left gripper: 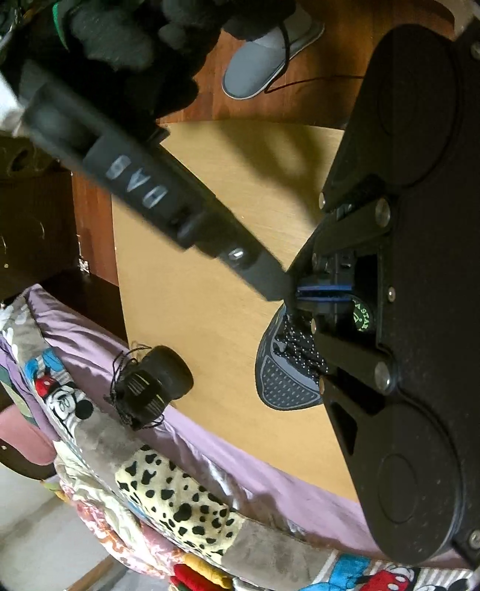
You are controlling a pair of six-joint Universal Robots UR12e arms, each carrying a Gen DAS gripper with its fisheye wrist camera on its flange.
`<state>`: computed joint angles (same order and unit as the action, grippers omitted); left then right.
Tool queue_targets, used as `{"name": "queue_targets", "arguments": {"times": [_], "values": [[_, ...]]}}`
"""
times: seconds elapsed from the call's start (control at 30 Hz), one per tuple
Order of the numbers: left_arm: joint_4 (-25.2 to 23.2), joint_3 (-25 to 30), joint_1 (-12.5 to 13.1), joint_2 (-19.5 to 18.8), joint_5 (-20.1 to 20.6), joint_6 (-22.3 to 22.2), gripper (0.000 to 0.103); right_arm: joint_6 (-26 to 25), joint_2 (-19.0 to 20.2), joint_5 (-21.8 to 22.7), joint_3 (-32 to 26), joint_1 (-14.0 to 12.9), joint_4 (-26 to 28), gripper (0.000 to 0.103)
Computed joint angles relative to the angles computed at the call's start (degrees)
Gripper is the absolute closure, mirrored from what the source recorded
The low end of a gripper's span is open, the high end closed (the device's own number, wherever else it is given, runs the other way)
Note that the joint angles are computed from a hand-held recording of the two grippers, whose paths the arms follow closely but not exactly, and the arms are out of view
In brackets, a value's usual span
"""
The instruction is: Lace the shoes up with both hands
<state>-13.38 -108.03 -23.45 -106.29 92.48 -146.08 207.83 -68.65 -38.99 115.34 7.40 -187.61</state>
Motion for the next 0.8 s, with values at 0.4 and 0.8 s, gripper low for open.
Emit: {"name": "queue_targets", "arguments": {"times": [0.4,0.8], "values": [[3.28,-0.82,0.2,-0.22,-0.65,-0.75,0.103,20.71,3.97,0.38,-0.85,-0.02,-11.11,0.087],[3.22,-0.92,0.26,-0.08,-0.32,-2.03,0.102,31.63,6.14,0.34,-0.84,0.03,-17.69,0.099]]}}
